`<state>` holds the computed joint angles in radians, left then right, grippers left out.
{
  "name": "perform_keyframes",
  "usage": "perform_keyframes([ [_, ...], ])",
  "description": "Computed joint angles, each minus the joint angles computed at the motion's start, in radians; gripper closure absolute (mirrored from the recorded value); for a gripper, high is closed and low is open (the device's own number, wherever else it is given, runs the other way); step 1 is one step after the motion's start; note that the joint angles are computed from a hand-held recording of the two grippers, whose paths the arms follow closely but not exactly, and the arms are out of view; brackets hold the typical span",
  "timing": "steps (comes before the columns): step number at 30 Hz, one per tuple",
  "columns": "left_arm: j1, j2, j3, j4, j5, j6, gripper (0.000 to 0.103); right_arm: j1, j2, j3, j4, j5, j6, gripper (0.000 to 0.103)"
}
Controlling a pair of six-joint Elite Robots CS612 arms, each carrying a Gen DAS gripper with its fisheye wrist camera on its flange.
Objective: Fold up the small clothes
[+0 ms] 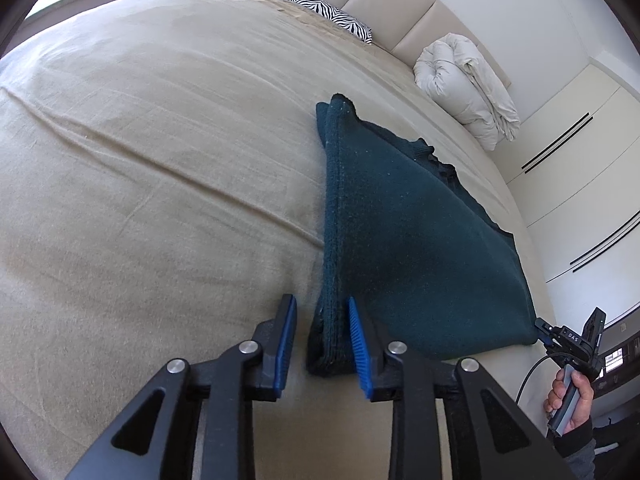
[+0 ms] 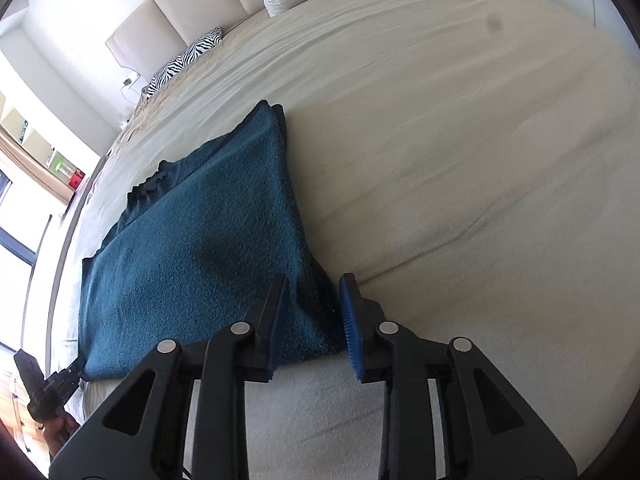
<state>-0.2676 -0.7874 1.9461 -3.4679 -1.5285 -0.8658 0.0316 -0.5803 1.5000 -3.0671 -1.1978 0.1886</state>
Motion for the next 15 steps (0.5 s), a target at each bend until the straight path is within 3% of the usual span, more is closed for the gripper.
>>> perform_keyframes([
  [1,-0.006,-0.013,0.011,0.01,0.027,-0.005,0.067,0.0,-0.007,0.011,-0.026,-0.008,0.016,0.059],
  [2,-0.012,-0.027,0.021,0.011,0.057,-0.008,0.065,-0.002,-0.015,0.023,-0.062,-0.011,0.038,0.055],
  [5,-0.029,-0.064,0.029,0.025,0.149,0.034,0.062,0.0,-0.035,0.039,-0.132,-0.037,0.081,0.052],
  [7,-0.036,-0.074,0.003,0.046,0.188,0.096,0.059,-0.003,-0.033,0.022,-0.152,0.045,0.107,0.05],
  [10,-0.042,-0.056,-0.08,0.083,0.224,0.186,0.054,0.014,-0.003,-0.057,-0.09,0.191,0.11,0.05],
  [13,-0.044,-0.01,-0.206,0.202,0.242,0.265,0.052,0.05,0.056,-0.173,0.004,0.321,0.106,0.05],
  [15,-0.05,0.029,-0.284,0.274,0.262,0.314,0.052,0.082,0.1,-0.254,0.072,0.335,0.104,0.05],
])
